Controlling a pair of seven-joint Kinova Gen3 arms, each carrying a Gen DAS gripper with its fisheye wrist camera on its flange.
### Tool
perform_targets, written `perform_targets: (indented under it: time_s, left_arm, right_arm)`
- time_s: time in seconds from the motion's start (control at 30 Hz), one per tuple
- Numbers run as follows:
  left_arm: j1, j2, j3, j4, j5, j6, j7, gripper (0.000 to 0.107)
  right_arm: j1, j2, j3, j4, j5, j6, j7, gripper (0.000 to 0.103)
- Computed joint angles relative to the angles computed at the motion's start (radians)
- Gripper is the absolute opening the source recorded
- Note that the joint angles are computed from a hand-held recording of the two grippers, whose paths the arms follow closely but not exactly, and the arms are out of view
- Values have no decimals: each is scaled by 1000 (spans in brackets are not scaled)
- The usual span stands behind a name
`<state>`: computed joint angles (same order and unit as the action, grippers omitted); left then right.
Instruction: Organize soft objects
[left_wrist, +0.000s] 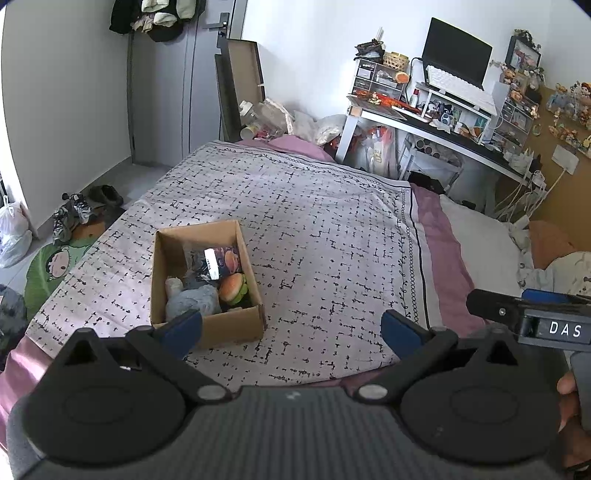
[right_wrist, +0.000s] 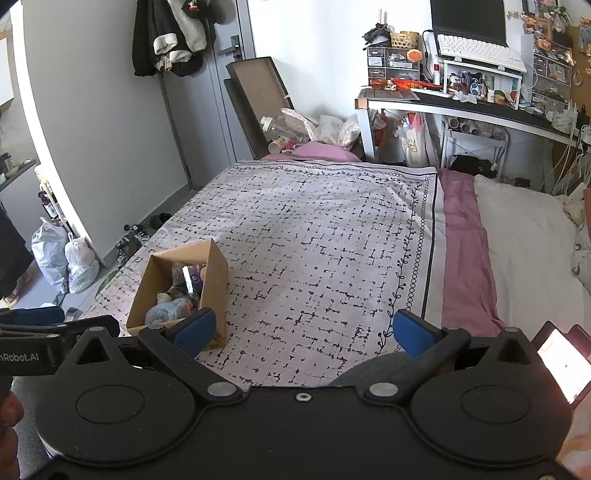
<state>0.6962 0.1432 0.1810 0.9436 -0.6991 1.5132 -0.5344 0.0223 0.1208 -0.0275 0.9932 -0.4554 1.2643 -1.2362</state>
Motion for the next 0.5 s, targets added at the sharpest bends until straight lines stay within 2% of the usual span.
perform_targets:
  time_s: [0.5]
  left_arm:
    - [-1,-2,2,1,-2,-5,-4,102]
  right_arm:
    - [1,-2,1,5,-1,-2,5,103]
